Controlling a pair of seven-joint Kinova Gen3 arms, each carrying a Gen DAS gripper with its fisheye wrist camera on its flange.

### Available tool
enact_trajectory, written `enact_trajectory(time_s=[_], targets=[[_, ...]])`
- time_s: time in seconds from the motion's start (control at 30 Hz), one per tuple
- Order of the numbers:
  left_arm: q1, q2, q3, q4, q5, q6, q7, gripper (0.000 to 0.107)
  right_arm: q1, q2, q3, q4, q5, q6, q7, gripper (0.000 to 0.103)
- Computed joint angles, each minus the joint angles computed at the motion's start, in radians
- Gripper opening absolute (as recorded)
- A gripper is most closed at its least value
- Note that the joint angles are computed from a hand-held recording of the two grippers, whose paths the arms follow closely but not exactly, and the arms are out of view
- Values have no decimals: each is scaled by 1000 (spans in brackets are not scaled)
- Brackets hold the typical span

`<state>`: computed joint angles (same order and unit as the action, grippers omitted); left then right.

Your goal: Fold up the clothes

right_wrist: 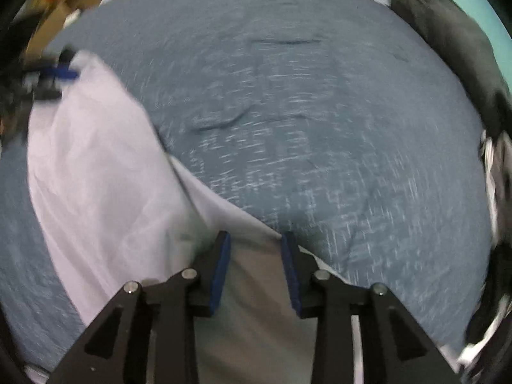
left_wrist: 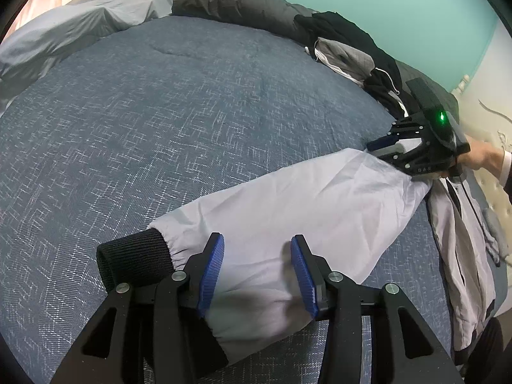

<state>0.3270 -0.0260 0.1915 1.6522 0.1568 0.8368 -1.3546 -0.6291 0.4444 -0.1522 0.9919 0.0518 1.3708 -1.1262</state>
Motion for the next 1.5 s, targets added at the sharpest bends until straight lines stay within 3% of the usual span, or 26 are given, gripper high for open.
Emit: enact_trajectory(time_s=[0.07,0.13,0.2,0.43,0.63,0.8,0.9,1.03,1.17,1.23,1.5], targets=[[1,0,0,0,-1,-1,1,49,-10,1,-5,2,13,-11,22,25],[3,-1,3,0,-8,0,5,49,-11,-12,-17,21,17,-34,55,6],[5,-2,4,-1,-11,1,9,49,-47,-34,-9,67,64,-85,63,2],[7,-7,4,-1,-19,10,16,50,-61,-70,3,100,113,-174,3,1],[6,-7,4,5,-15,9,22,50,-28,-76,13,57,90,-219,-85,0],[11,0,8,-5,-22,19,28,50,-90,-9,47,-3,166,-186,-212,0],[13,-8,12,-16,-58,27,64,50,-80,-2,50,-9,146,-147,-276,1],[-2,-33,2,-13,-66,28,83,50,-14,-53,28,56,68,-206,-319,3],[-10,-29,14,-29,-146,62,153,50,71,-118,22,111,-12,-311,-377,6],[-16,-42,10,-25,-163,66,185,50,112,-145,26,117,-40,-292,-389,12],[-50,-46,-3,-52,-164,138,238,51,293,-313,47,280,-155,-249,-370,13]])
